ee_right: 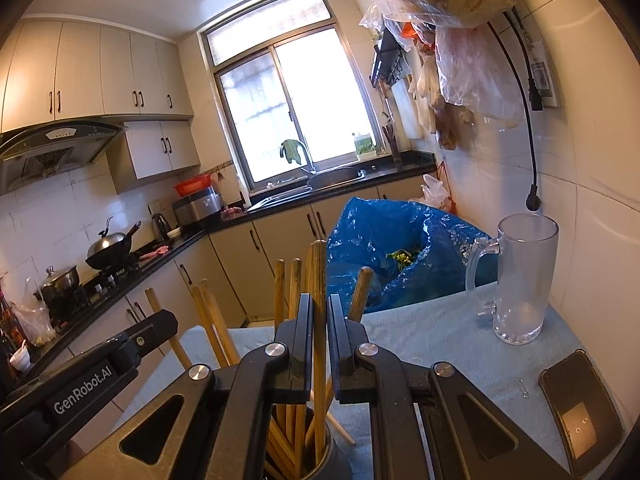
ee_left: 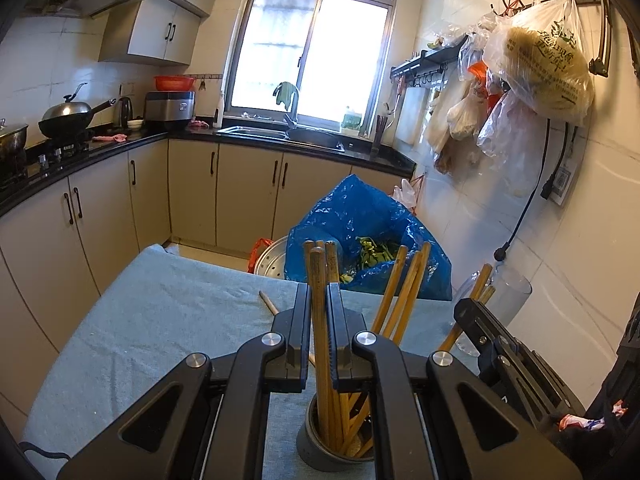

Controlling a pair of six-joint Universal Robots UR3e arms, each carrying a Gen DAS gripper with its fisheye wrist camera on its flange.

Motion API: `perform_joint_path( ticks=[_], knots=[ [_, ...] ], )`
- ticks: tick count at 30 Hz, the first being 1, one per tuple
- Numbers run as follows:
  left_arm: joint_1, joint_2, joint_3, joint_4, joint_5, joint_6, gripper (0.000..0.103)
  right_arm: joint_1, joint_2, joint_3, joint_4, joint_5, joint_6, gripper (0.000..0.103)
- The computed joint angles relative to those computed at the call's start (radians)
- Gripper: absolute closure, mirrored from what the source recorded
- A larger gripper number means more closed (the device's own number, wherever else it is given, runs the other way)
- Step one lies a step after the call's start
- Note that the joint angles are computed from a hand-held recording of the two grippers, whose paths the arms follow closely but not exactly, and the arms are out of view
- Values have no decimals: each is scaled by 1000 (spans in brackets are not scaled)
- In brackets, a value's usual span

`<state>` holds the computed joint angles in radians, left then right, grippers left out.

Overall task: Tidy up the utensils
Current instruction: 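Open both grippers to release the chopsticks into the holder cup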

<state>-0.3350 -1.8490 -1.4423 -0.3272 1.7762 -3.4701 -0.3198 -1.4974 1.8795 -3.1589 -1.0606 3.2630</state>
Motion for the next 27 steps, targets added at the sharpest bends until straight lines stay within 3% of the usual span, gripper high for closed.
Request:
perform_joint_path(
  ticks=[27],
  knots=[
    [-12,3,-5,4,11,7,96,-13,-3,9,15,20,-23,95]
  ],
)
